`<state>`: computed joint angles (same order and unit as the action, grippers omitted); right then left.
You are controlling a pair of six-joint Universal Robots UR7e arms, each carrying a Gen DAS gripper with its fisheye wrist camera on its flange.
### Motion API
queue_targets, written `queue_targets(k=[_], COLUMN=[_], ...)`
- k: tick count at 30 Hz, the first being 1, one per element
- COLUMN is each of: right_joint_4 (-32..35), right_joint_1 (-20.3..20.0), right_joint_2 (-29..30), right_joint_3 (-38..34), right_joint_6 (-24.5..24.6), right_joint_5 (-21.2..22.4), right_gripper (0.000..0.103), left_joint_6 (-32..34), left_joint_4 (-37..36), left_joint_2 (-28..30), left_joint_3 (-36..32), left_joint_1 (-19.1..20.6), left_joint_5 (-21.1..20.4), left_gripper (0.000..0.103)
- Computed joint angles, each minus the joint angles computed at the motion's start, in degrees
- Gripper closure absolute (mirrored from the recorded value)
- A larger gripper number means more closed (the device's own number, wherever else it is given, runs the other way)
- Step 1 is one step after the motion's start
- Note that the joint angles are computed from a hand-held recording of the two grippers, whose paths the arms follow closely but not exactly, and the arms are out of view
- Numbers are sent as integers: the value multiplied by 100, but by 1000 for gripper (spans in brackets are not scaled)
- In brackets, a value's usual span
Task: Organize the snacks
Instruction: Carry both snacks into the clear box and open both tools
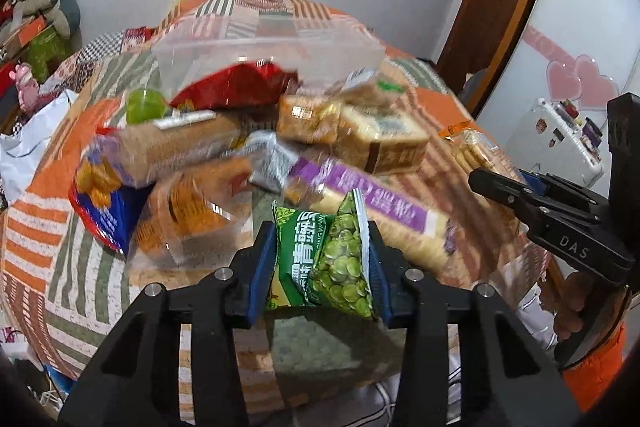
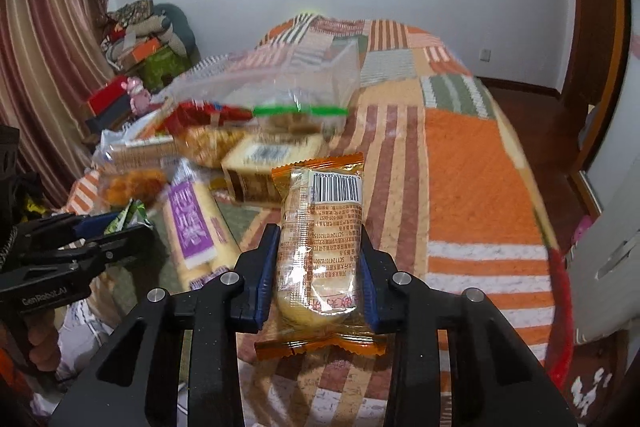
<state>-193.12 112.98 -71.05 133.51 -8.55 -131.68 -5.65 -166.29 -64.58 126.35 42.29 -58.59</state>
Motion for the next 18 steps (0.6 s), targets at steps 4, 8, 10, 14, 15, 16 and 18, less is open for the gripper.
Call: queue_targets(k=[4,8,10,14,15,16,18], right_joint_4=[-121,-329,-405,-548,-575,-606,-667], right_joint_1=[126,235,262,285,288,292,311], right_joint_2=[21,153,226,372,420,470,555], right_joint_3=[-147,-373,-490,-714,-787,-863,-988], right_joint_6=[-132,-387,-476,-648,-716,-781,-899], right_joint_5=[-13,-13,18,105,127,149,163], right_gripper=[71,71,71,71,71,71,71], left_joint_6=[128,329,400,627,678,749,891], left_joint_4=[-199,-507,-611,-824,-874,-936,-1047], left_joint_2=[-41,-39,-35,14,33,55,103], left_joint_3=[-62,-191,-272,-481,-531,-586,-706], left_joint_1=[-82,-146,-149,-133,-135,-135,-123], left_joint_5=[10,91,89,208,248,294,382], left_gripper=[61,61,61,61,61,61,61])
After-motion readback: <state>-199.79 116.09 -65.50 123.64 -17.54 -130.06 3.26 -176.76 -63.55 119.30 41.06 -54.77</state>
